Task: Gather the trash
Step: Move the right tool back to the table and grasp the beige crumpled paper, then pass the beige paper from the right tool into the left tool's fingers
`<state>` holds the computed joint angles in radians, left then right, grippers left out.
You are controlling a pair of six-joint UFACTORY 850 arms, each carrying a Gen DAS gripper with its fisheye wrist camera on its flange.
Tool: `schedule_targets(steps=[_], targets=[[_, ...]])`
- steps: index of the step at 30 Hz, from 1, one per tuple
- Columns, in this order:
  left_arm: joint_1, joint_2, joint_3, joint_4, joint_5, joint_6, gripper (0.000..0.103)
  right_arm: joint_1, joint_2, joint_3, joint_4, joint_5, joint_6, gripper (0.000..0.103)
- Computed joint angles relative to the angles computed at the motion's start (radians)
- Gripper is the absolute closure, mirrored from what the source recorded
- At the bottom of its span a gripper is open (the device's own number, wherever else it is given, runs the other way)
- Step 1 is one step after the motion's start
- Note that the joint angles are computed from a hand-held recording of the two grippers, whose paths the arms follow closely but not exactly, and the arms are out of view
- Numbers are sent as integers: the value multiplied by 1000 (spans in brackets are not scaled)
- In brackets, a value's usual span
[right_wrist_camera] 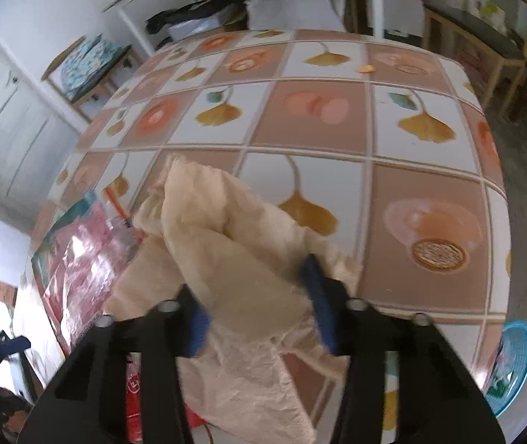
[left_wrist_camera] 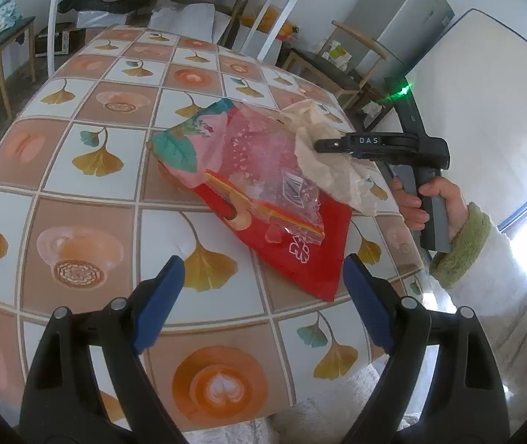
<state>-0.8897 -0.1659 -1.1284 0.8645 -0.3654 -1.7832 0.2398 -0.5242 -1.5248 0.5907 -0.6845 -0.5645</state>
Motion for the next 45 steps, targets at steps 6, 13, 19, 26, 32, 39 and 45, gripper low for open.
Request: schedule_targets(steps=[6, 13, 19, 26, 32, 39, 45], targets=[[-10, 7, 10, 35, -14, -45, 20, -38, -21, -18, 45, -27, 76, 97], [-47, 23, 20, 230, -30, -181, 20, -66, 115, 114, 193, 1, -55, 97], [-92, 4, -14, 410, -50, -209, 20, -47, 209, 206, 250, -158, -148, 97], [-179, -81, -105, 400, -229, 24, 20, -16, 173, 215, 363, -551, -175, 97], [-212, -76, -81, 413, -288, 50, 20, 16, 126, 201, 429, -788, -191, 97], [-193, -26, -11, 415, -212, -6, 57, 56, 63, 180, 468, -892, -141, 97], [-142, 19, 61, 348, -117, -47, 92, 58, 38, 148, 450, -875, -103, 70]])
